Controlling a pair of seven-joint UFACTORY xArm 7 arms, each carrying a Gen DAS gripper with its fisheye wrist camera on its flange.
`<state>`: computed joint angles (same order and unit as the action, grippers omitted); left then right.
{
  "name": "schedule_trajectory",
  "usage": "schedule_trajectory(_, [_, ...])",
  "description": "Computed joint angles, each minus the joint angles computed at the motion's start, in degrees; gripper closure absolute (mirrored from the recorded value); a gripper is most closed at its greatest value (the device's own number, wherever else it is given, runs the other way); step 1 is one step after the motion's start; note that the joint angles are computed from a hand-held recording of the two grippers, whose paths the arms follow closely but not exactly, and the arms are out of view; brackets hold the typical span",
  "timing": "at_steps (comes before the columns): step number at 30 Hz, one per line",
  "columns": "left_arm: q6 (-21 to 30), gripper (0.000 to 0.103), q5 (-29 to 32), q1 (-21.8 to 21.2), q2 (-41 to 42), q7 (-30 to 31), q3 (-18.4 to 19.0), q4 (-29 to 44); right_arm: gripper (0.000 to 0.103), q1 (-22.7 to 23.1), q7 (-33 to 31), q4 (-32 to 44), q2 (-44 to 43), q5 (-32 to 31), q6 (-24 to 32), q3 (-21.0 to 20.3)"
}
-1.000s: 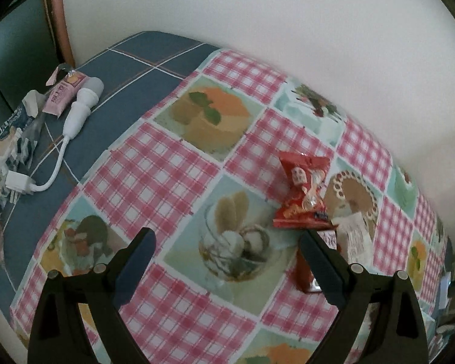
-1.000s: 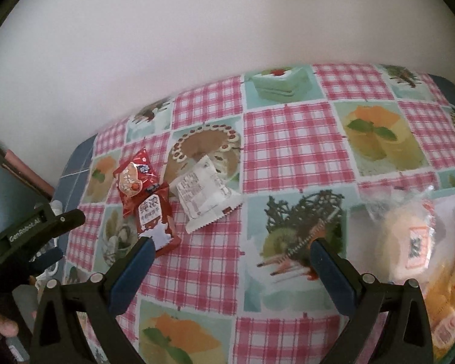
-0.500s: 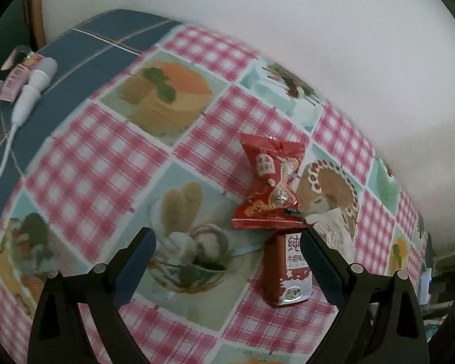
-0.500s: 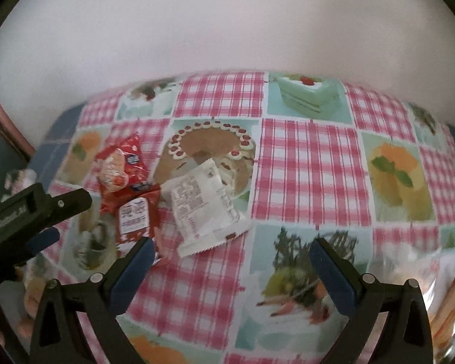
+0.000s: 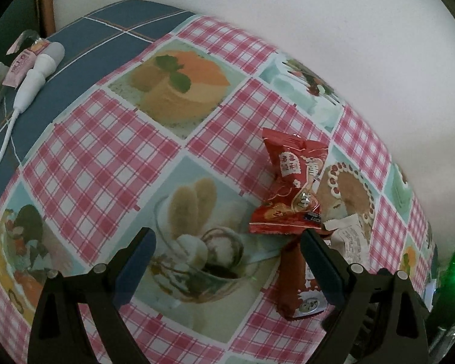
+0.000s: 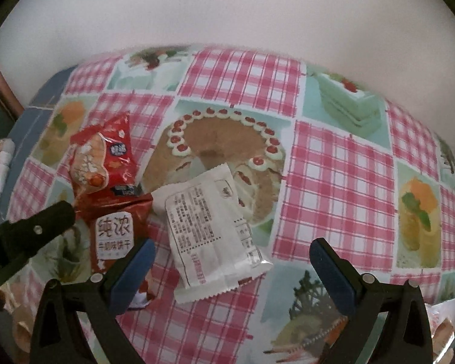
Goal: Organize snacks
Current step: 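Grasp the red-white milk biscuit pack with the left tool while the right tool grasps the white cracker pack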
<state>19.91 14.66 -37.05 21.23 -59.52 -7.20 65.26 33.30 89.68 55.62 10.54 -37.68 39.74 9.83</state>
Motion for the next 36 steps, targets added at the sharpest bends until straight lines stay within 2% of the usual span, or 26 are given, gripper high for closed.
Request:
schedule_trajectory(5, [0.80, 0.007, 0.21, -0.19, 0.01, -0.25, -0.05, 0.18, 0.001, 0.30, 1.64, 0.66, 1.25, -1.07, -0.67, -0.62])
schedule_trajectory(6, [0.84, 0.007, 0.24, -0.24, 0.23, -0.19, -0.09, 0.43, 0.005, 0.37, 1.94, 0.41, 1.15, -1.48, -1.15, -0.71])
schedule_trajectory(7, [0.79, 0.007, 0.40, -0.47, 0.60, -0.24, -0.09, 0.81, 0.015, 0.52, 2.26, 0.24, 1.00, -1.91, -1.14, -0.75])
schedule_trajectory(15, [0.51, 0.007, -0.59, -1.36, 3.02, 1.72, -1.06, 3.62, 0.034, -0.60, 3.00, -2.43, -1.38, -1.77, -0.25, -0.87])
schedule_trajectory(23, [2.33, 0.007, -1.17, -4.27, 6.66, 4.99, -1.51, 8.81, 0.034, -3.46, 5.52, -8.05, -6.16, -0.67, 0.01, 0.47])
schedule_trajectory(27, [5.71, 0.009, 1.36, -7.81, 8.99, 4.43, 0.26, 12.86, 0.034, -4.29, 6.95, -9.86, -7.62, -1.21, 0.02, 1.50])
schedule_trajectory(28, [6.80, 0.014, 2.16, -8.56, 9.59, 4.16, 0.69, 13.93, 0.034, -4.38, 7.11, -10.10, -7.87, -1.23, 0.17, 1.78])
schedule_trajectory(29, [8.15, 0.025, 3.25, -9.53, 10.14, 3.76, 1.22, 15.03, 0.034, -4.49, 7.19, -10.58, -8.36, -1.12, 0.25, 2.02])
schedule_trajectory(31, [10.12, 0.035, 5.13, -10.88, 10.84, 2.97, 1.83, 16.75, 0.036, -4.94, 6.98, -11.06, -8.76, -0.86, 0.10, 2.25])
schedule_trajectory(34, [10.86, 0.062, 5.86, -11.10, 11.58, 2.97, 1.33, 18.14, 0.045, -5.45, 6.19, -11.16, -9.05, -0.37, 0.04, 2.54])
schedule_trajectory(36, [11.51, 0.062, 6.11, -11.27, 11.70, 2.77, 1.28, 18.62, 0.045, -5.53, 5.46, -11.18, -9.40, 0.26, 0.53, 2.84])
